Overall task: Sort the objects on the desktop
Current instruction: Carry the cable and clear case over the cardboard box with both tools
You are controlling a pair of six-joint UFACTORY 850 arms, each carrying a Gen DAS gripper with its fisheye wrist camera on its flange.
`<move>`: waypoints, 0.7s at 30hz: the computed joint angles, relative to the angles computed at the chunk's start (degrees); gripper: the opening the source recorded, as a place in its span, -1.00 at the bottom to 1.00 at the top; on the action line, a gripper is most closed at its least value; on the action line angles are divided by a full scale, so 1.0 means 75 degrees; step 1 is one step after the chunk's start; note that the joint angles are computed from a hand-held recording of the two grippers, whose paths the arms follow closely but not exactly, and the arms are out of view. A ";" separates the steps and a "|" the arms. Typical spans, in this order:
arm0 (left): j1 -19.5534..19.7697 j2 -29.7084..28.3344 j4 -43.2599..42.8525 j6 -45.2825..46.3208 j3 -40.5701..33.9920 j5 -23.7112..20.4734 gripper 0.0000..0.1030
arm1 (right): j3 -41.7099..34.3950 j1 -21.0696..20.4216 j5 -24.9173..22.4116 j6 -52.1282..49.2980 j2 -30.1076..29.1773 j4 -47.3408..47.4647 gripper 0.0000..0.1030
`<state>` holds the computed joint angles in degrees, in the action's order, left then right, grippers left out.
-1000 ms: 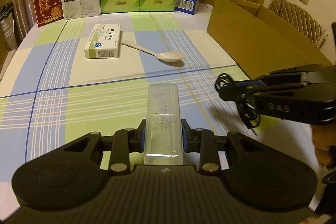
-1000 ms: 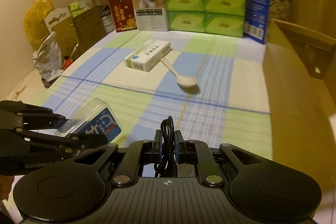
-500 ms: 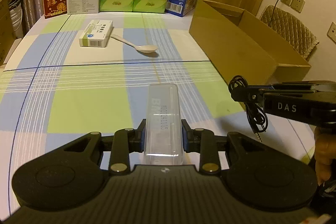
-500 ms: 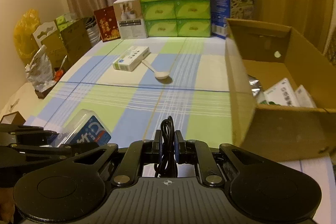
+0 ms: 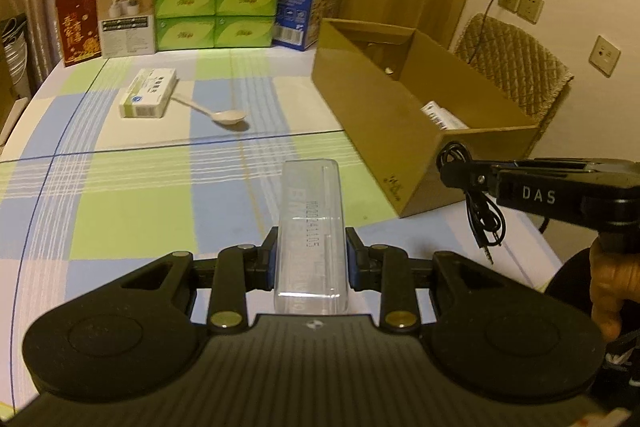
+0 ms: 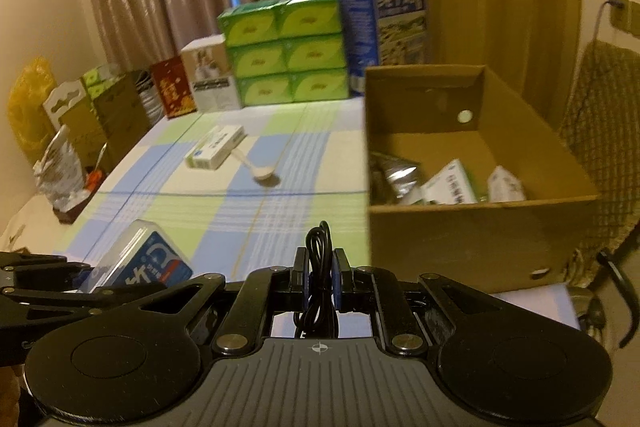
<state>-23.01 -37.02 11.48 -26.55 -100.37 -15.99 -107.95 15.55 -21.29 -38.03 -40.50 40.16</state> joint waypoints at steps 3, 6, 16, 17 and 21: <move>-0.0091 -0.0067 -0.0064 0.0174 -0.0220 -0.0079 -0.49 | 0.0075 -0.0142 0.0065 0.0045 0.0116 0.0043 -0.85; -0.0179 -0.0183 -0.0208 0.0413 -0.0514 -0.0164 -0.49 | 0.0084 -0.0292 0.0100 0.0159 0.0196 0.0032 -0.85; -0.0429 -0.1022 -0.1079 0.1605 -0.2116 -0.0699 -0.49 | -0.0145 -0.0744 0.0199 0.0319 0.0290 0.0022 -0.85; -0.0451 -0.1130 -0.1148 0.1710 -0.2313 -0.0776 -0.49 | -0.0216 -0.0784 0.0194 0.0365 0.0261 -0.0020 -0.85; -0.0538 -0.1669 -0.1397 0.2067 -0.3288 -0.1159 -0.49 | -0.0591 -0.0942 0.0093 0.0594 0.0067 -0.0238 -0.85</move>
